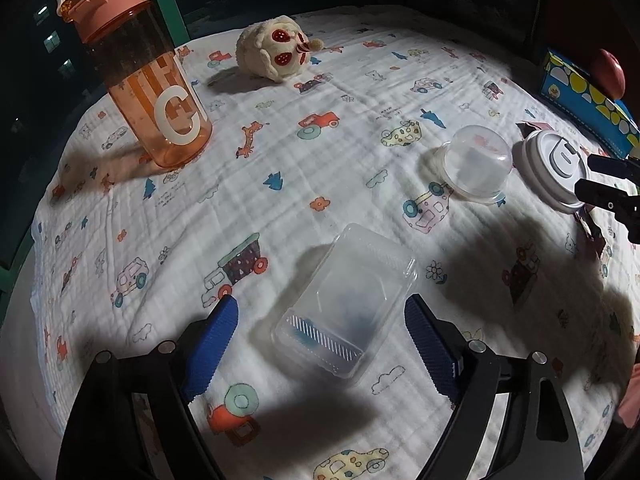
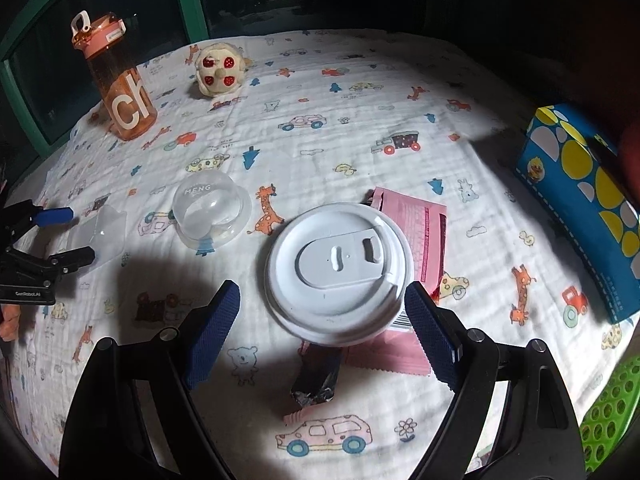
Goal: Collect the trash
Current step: 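Grasp the white cup lid with the right gripper while the left gripper grasps the clear box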
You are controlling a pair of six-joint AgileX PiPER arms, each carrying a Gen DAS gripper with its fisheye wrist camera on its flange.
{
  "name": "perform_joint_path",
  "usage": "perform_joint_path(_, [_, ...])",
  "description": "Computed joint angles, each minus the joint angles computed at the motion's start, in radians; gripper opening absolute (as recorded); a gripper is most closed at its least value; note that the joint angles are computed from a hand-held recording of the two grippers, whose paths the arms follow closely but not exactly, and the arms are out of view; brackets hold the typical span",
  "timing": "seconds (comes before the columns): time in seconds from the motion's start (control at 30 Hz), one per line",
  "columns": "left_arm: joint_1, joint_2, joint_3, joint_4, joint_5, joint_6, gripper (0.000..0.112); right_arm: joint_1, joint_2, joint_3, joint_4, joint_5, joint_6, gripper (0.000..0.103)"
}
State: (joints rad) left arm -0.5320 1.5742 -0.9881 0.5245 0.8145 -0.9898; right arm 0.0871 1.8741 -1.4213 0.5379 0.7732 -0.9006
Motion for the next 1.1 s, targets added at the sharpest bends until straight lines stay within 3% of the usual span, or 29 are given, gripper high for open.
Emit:
perform_joint_path(0.3, [0.032, 0.019, 0.005, -0.023, -0.033, 0.051, 0.082, 0.074, 0.006, 0.035, -0.136, -0.136, 0.066, 0.085])
perform_joint_path(0.4, [0.031, 0.023, 0.009, -0.02, -0.047, 0.051, 0.079, 0.07, 0.013, 0.025, -0.128, -0.127, 0.073, 0.085])
perform_joint_path(0.57, [0.021, 0.025, 0.012, -0.028, -0.072, 0.061, 0.061, 0.066, 0.019, 0.022, -0.124, -0.133, 0.074, 0.079])
perform_joint_path(0.8, [0.006, 0.021, 0.015, -0.004, -0.065, 0.022, 0.058, 0.067, 0.002, 0.05, -0.113, -0.16, 0.042, 0.077])
perform_joint_path(1.1, [-0.045, -0.038, 0.024, 0.017, -0.028, -0.06, 0.054, -0.008, -0.055, 0.082, 0.037, -0.081, -0.051, 0.073])
